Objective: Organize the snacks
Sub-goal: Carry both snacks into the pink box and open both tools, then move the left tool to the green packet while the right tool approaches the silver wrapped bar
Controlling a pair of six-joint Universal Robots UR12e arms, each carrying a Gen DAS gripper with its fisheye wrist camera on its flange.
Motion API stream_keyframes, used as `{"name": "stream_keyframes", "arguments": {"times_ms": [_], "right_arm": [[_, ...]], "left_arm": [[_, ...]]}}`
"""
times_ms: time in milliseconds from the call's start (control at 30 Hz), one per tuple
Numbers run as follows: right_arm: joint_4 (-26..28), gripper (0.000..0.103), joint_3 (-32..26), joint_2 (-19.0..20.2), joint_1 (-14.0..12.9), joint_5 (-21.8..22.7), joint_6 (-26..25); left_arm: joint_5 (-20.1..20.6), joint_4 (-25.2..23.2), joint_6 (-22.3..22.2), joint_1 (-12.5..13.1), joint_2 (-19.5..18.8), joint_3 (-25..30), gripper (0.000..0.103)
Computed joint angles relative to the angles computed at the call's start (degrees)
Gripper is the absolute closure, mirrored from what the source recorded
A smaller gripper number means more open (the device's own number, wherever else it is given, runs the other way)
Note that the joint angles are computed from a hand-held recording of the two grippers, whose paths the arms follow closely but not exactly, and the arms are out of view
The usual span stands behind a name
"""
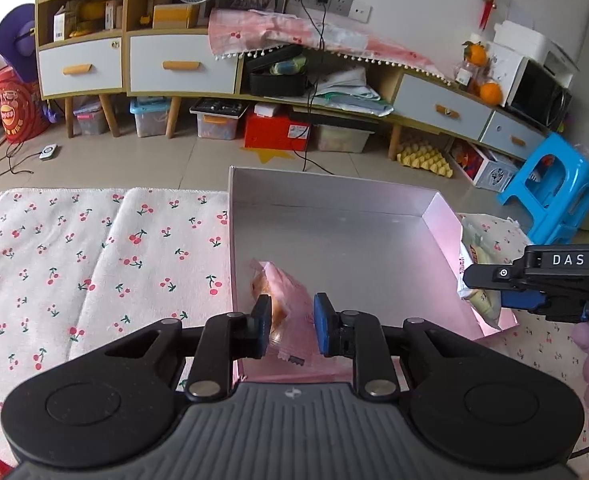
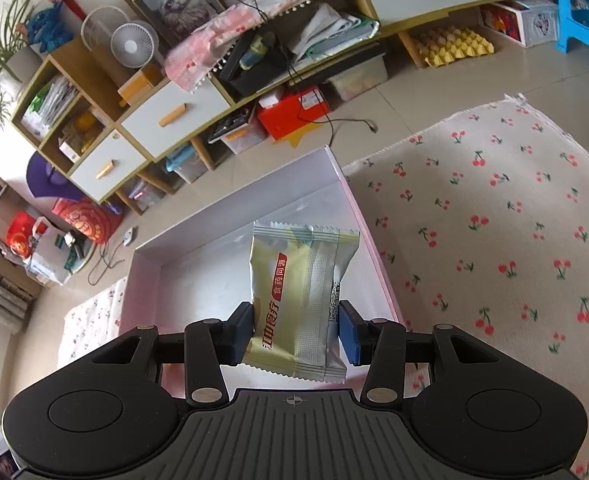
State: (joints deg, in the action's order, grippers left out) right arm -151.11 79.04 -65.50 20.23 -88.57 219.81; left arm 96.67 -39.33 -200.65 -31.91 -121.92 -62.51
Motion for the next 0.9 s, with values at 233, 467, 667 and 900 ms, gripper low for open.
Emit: {"name": "stream_keyframes", "arguments": {"times_ms": [233,467,667,900], "right_arm": [[1.6,0.058,-0.62,0.68,0.11,-0.54,-1.47],[1.27,0.032,0.12,-0.09,-0.48,1.29,0.55],[2.37,0.031,0.4,-1.18,-0.19,0.92,0.53],[5.61,0.025,0.41,-2.8,0.55,-0.02,-0.71]], "left_arm": [[2.28,-2.3,-0.26,-0.33,-0.63,1.12,0.088],[1.36,-2.44,0.44,-0.42,-0.27,1.04,0.065],[1.85,-3.65,1.07,-0.8,0.32,1.17,0.037],[2.24,-6.53,0.79,-0.89,1.82,0.57,0.02]]}}
